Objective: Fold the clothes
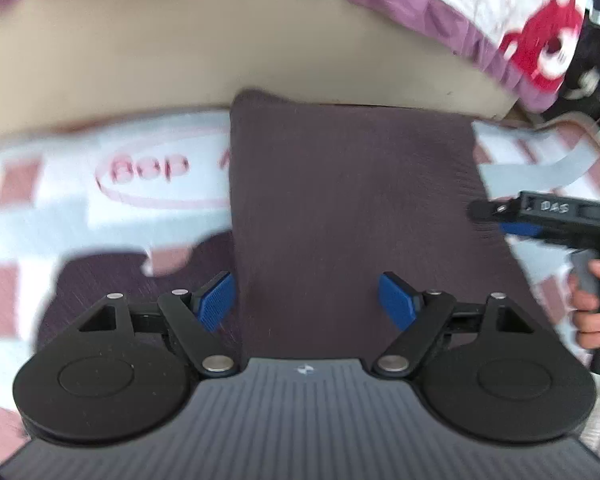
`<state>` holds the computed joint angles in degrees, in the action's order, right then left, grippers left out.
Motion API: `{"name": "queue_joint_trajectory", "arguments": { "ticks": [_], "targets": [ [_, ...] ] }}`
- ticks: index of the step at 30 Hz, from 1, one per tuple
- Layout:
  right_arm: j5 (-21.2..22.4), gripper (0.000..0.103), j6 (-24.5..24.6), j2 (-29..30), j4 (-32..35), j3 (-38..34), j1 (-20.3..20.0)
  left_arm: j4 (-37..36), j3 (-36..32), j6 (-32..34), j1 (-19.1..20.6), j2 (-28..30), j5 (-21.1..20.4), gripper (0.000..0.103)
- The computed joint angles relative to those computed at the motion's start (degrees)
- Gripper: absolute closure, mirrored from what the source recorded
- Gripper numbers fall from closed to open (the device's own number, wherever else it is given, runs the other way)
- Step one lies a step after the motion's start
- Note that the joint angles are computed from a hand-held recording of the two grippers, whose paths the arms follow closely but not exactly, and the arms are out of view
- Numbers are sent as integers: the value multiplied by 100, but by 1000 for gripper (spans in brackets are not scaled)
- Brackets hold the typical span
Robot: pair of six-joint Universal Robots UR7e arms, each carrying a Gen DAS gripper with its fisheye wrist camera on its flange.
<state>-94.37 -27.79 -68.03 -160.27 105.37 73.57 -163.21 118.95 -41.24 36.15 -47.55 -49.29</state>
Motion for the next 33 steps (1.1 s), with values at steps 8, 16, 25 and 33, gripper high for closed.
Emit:
{"name": "queue_joint_trajectory", "arguments": {
  "ticks": [8, 16, 25, 33],
  "targets": [
    [-76, 31, -89, -22, 372, -132, -36, -2570, 463, 516, 1049, 220, -1629, 24],
    [526, 29, -320, 252, 1441, -506, -162, -3121, 187, 263, 943, 863, -1210, 5],
    [952, 69, -1435, 269, 648, -276, 14, -2002, 20, 597, 235, 717, -70, 63],
    [687, 64, -964, 278, 598, -253, 46, -1978, -73, 67, 479, 833, -335, 48]
  ]
}}
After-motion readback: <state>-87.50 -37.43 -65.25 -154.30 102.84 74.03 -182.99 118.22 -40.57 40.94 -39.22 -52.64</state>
